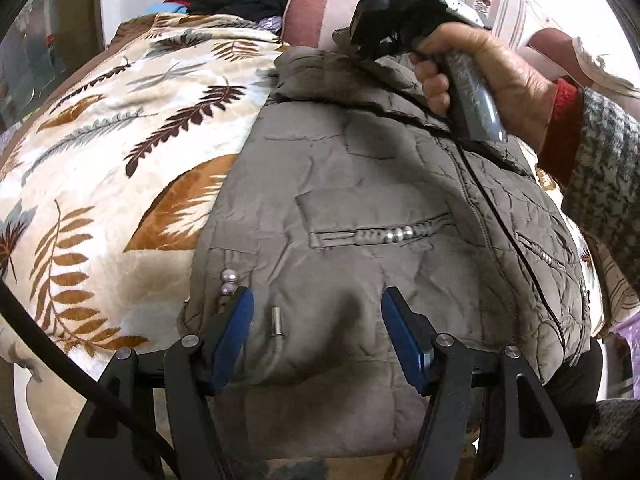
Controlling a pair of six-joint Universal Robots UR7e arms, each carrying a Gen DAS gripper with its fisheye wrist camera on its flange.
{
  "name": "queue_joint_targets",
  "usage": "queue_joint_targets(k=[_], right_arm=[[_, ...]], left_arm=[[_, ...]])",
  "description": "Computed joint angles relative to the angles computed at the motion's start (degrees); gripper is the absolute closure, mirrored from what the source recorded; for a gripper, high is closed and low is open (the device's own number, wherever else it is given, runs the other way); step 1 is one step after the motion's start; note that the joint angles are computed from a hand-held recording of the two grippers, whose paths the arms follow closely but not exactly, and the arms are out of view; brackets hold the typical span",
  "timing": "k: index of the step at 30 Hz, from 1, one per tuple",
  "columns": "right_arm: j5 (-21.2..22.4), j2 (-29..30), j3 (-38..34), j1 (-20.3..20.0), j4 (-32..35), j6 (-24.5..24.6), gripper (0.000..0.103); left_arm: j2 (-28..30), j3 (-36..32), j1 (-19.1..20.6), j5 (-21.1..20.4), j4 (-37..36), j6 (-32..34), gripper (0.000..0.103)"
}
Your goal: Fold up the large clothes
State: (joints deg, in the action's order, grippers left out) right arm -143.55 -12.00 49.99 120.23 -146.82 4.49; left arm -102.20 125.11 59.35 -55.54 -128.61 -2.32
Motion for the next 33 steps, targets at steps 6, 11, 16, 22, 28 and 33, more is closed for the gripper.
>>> queue_joint_targets(k=[6, 11, 16, 22, 28, 33], right_arm=[[-0.5, 3.1, -2.8, -0.7, 4.5, -1.7, 0.090], [1.6, 1.4, 0.6, -0.1, 2.8, -4.7, 0.073], [7.3, -3.0, 6.9, 0.3, 0.0, -5.2, 0.064], [2.2, -5.1, 9.0, 0.7, -8.4, -4.4, 0.064], [1.8, -3.0, 3.8, -2.5, 5.5, 6.8, 0.064], [-0.9, -1.5, 3.5, -1.9, 3.9, 2.0, 0.063]], left_arm=[[0.7, -0.5, 1.1, -0.4, 0.2, -0.3, 0.038], [0.7, -0.2, 0.4, 0.5, 0.6, -1.3, 0.038], [0.1, 0.4, -0.8, 1.2, 1.0, -1.7, 0.038], [0.6, 0.9, -1.3, 0.7, 0.6, -1.4, 0.038], [1.4, 0.5, -0.7, 1.2, 1.0, -1.7, 0.038], [1.5, 0.2, -0.6, 2.0, 1.0, -2.2, 0.038]])
